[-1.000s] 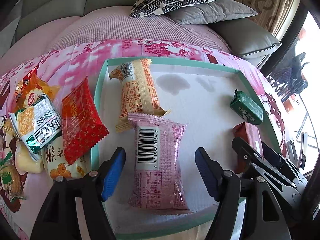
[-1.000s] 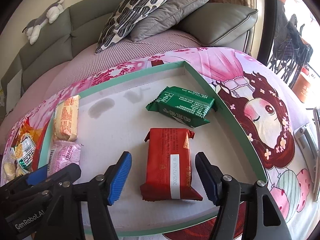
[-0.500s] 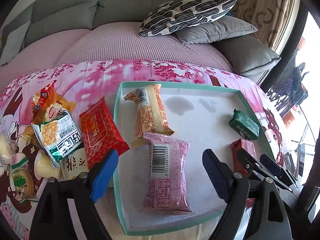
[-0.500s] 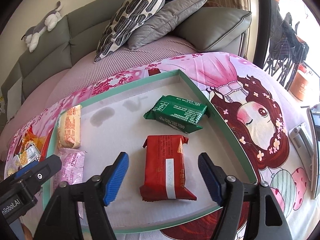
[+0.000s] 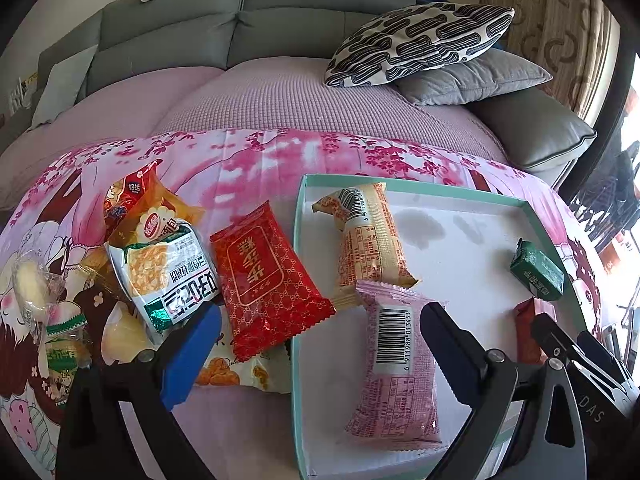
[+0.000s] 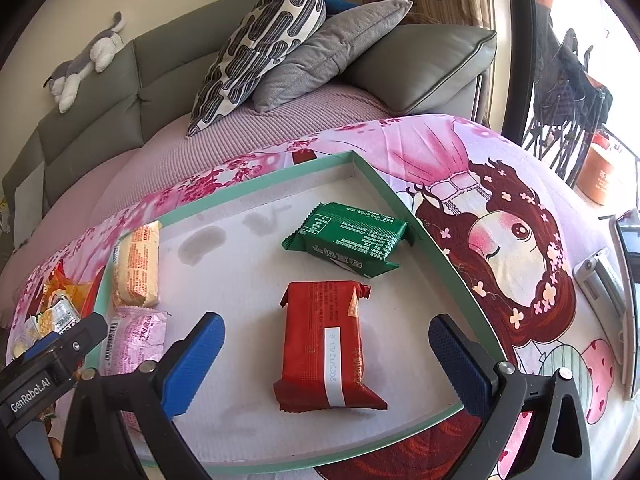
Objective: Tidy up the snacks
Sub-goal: 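Withdraw both tools from the tray back toward the remaining snacks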
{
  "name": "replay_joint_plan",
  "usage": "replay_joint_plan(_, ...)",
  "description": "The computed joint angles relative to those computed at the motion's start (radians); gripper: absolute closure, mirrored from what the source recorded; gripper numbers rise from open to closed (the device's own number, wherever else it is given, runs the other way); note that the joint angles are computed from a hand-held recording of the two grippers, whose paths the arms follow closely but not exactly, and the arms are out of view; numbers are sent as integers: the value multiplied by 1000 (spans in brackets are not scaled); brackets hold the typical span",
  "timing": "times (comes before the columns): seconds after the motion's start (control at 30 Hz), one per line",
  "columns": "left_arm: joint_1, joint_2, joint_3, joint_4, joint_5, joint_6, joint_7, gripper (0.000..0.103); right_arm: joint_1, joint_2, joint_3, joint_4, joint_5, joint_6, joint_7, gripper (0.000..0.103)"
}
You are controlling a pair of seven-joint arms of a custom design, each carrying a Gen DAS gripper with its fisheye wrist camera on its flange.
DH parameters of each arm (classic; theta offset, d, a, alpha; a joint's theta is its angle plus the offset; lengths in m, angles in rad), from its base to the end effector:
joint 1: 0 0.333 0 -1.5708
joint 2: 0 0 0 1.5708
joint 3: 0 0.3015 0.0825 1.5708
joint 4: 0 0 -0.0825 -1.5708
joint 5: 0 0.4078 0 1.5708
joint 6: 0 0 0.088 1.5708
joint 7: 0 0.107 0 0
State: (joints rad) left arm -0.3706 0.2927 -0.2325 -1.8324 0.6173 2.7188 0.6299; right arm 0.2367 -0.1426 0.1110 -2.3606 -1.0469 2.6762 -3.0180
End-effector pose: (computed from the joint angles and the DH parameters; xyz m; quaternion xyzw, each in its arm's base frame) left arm 0.5590 -0.3960 0.4145 -0.6248 0.7048 -0.2863 0.1759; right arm 0.4901 0.2062 0.3930 -0.4769 0.7929 -0.2724 0.2640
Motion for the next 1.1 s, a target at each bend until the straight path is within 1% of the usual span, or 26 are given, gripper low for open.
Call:
replay_joint_plan(0.07, -5, -5, 8, -7, 19, 10, -17, 3, -1, -1, 2, 2, -15, -2, 5, 0)
replay_joint_plan(0.23, -18, -25, 29, -27, 97, 35, -83, 3, -5, -2, 2, 1, -57, 32, 32, 0)
replay_joint_plan(0.33, -18, -39, 38, -41, 144, 55, -126, 3, -4, 0, 12, 7, -110, 20, 53, 0)
replay_joint_plan(0.47, -9, -58, 39, -57, 179, 54, -152, 3, 8, 11, 6, 14, -88, 33, 7, 0)
replay_joint_plan(0.6, 8, -76, 38, -77, 185, 50, -170, 3, 13, 20, 11, 25, -127, 37, 14, 0)
replay_joint_plan(0.73, 29, -97, 34, -97, 173, 40, -161, 3, 21, 33, 1, 33, -78, 56, -29, 0)
replay_joint_plan(0.83, 40, -116, 44, -119, 204, 65, -203, 3, 27, 37, 2, 44, -58, 51, -55, 0)
replay_joint_plan(0.93, 41, -135, 53, -129, 268, 42, -269, 3, 28, 40, 6, 56, -86, 63, -18, 0)
replay_joint_plan(1.0, 48, -145, 49, -135, 273, 18, -286, 3, 33, 47, 9, 68, -89, 67, -6, 0)
replay_joint_plan(1.1, 56, -153, 37, -132, 240, -73, -286, 3, 43, 64, 12, 89, -99, 71, 0, 0)
